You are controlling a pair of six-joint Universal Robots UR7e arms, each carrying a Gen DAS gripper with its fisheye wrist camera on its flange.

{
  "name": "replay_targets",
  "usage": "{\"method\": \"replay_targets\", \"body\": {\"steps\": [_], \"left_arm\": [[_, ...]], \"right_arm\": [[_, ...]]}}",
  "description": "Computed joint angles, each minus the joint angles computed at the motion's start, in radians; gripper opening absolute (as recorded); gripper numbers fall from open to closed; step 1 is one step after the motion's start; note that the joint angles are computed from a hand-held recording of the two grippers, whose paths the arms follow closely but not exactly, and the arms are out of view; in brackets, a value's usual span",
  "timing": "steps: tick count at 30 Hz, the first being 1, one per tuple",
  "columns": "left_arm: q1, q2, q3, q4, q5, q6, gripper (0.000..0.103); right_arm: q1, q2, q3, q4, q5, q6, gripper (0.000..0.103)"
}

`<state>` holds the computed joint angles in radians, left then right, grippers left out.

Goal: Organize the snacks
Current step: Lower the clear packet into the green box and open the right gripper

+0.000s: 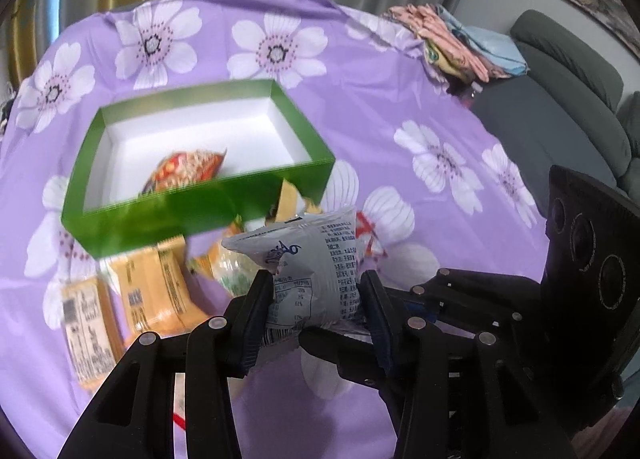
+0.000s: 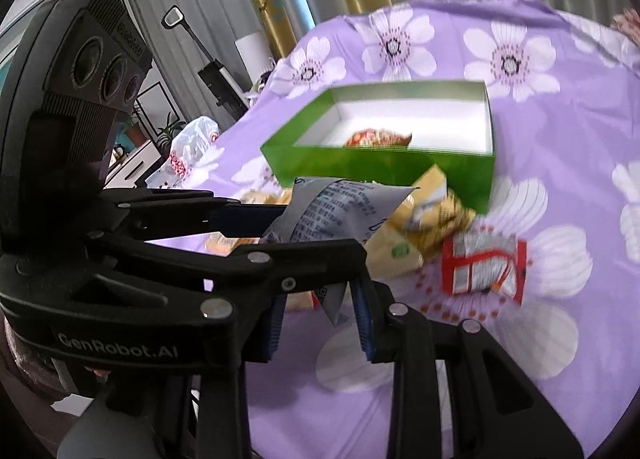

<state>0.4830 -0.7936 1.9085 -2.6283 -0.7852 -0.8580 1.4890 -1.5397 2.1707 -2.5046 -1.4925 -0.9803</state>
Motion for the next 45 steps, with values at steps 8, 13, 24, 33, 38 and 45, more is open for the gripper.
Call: {"method": "replay_targets", "body": {"steps": [8, 13, 24, 33, 38, 45], "left_arm": [[0.036, -0.003, -0.047, -0.039, 0.063, 0.105, 0.046], [0.087, -0.020, -0.071, -0.082, 0.049, 0.176, 0.046], [0.202, -0.043, -0.100, -0.109, 0.003, 0.181, 0.046], [0.235, -0.059, -0.085, -0.065, 0.041, 0.078, 0.079], [0.223, -0.103, -0.044, -0.046, 0.080, 0.021, 0.079], [0.175, -0.152, 0.012, 0.000, 0.138, -0.059, 0.080]], "right_arm": [[0.049, 0.083, -0.062, -0.088, 0.024, 0.015, 0.031], [0.084, 0.156, -0.115, -0.142, 0.026, 0.021, 0.031], [0.149, 0.337, -0.254, -0.170, -0.050, 0.074, 0.032], [0.175, 0.410, -0.265, -0.279, -0.145, 0.080, 0.044], [0.161, 0.385, -0.256, -0.293, -0.148, 0.084, 0.051], [0.137, 0.318, -0.226, -0.261, -0.135, 0.102, 0.053]]}}
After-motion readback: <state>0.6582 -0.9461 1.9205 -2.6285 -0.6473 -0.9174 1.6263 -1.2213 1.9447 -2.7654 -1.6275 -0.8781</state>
